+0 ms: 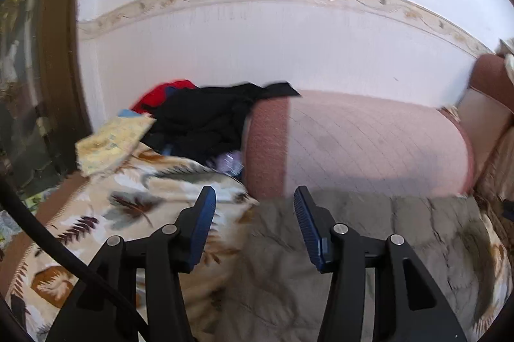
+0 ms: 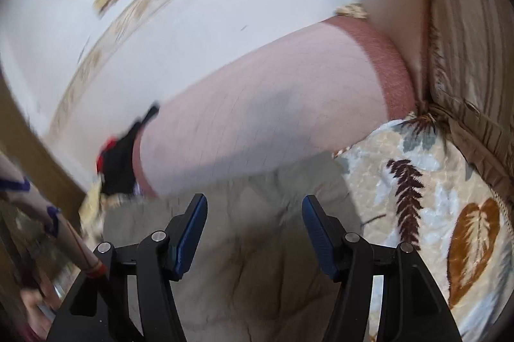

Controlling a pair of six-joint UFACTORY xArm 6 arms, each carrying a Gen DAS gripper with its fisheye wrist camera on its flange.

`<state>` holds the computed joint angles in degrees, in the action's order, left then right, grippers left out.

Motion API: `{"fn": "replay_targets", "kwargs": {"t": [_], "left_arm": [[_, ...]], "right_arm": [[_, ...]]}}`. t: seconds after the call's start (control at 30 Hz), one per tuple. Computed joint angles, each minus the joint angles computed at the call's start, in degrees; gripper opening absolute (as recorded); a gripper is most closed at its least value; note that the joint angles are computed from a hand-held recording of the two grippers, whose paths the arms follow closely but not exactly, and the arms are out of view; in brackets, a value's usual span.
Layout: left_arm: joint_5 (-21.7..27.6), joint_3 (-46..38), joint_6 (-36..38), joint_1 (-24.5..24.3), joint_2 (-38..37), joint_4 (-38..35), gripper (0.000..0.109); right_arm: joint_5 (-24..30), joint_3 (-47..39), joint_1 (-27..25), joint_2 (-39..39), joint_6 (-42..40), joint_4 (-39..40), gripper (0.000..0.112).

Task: Fold large clothes
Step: 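Lay the hem over the hood and press the folded jacket flat with both tools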

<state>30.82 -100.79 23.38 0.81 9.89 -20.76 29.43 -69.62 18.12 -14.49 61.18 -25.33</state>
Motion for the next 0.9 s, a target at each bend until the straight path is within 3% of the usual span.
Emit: {"fn": "replay_targets", "kwargs": {"t": [0.13,0.2,0.33,0.4,0.6,0.73,0.9], "left_arm": [[1.5,9.3,7.3,-4.0,-4.3,-1.0,0.051],[1.8,11.5,5.4,-6.3,-3.9,4.2,0.051],[4.0,7.2,-5.5,-8.4,3.7,18.8,0.051],[4.0,4.8,-8.0,-8.9,7.1,23.5,0.052],[9.6,-4.2,-12.8,-9.9,13.9,27.8,0.052],[6.2,5.5,-9.4,-8.1,6.0,20.9,0.052],[-3.2,28.8,0.0,-4.6,-12.8,8.9,0.052]], "right_arm": [[1.8,-0.5,4.4,3.1,-4.1,1.3,0.067],[4.9,-2.5,6.3,5.9,-5.6,-0.1,0.067],[14.8,-10.1,8.6,13.9,-6.5,-5.7,0.067],[16.1,-11.4,8.0,16.2,-7.4,-5.5,0.069],[12.1,-12.0,4.2,20.4,-11.1,3.2,0.073],[13.5,-10.4,5.0,18.1,-8.5,0.8,0.074],[8.3,4.1,10.3,2.5,6.8,-9.0,0.073]]}}
